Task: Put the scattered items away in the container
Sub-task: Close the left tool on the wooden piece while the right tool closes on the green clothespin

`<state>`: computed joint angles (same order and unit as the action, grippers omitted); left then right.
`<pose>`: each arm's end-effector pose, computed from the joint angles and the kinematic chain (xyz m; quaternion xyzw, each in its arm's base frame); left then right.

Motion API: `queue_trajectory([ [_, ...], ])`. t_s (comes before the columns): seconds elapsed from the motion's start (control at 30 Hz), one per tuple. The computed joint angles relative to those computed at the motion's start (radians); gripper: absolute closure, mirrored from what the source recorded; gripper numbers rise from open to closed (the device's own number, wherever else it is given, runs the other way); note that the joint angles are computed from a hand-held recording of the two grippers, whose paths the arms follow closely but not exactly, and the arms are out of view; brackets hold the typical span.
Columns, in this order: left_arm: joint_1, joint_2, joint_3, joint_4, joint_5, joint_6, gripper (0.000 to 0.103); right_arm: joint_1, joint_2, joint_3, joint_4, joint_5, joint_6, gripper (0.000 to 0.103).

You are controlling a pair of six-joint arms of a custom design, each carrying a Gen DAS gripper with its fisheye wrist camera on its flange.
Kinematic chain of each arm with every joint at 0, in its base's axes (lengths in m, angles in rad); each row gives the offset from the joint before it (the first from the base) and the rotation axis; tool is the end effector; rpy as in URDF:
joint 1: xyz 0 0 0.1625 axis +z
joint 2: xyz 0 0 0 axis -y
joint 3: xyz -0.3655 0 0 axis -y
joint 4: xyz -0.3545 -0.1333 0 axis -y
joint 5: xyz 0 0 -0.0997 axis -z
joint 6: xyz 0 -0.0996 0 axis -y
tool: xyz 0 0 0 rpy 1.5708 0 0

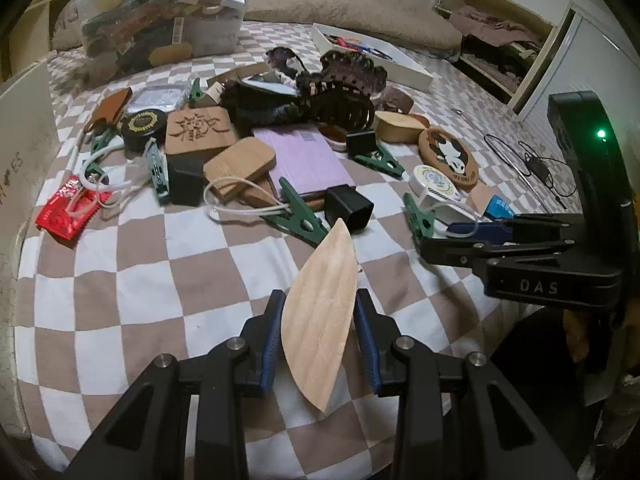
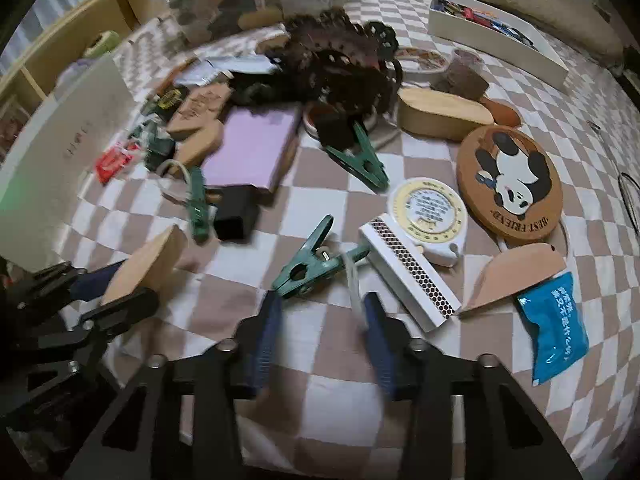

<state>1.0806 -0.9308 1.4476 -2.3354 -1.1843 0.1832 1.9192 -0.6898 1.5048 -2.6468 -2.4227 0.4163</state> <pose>-0.1533 -0.6501 0.2155 0.2993 0.9270 -0.1490 0.1698 0.2728 -0.5801 0.0995 -0.0844 -0.9006 0.2628 0.3359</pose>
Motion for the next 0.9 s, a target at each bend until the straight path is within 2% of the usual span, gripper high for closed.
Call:
queue_trajectory([
  [0.3,-0.003,-0.014,-0.001,-0.01,0.005,-0.01,0.069,-0.003,0.05,-0.045,-0.075,0.046,-0.023,0.066],
  [0.63,-0.005,-0.033,-0.006,-0.019,-0.005,-0.021,0.069,0.026,0.049,-0.033,-0.186,0.074,-0.048,0.066],
  [0.73,-0.008,-0.039,-0.005,-0.022,-0.013,-0.021,0.069,0.03,0.056,-0.039,-0.198,0.074,-0.056,0.066],
  [0.9,-0.009,-0.043,-0.003,-0.023,-0.013,-0.025,0.069,0.02,0.081,-0.074,-0.157,0.064,-0.046,0.066],
])
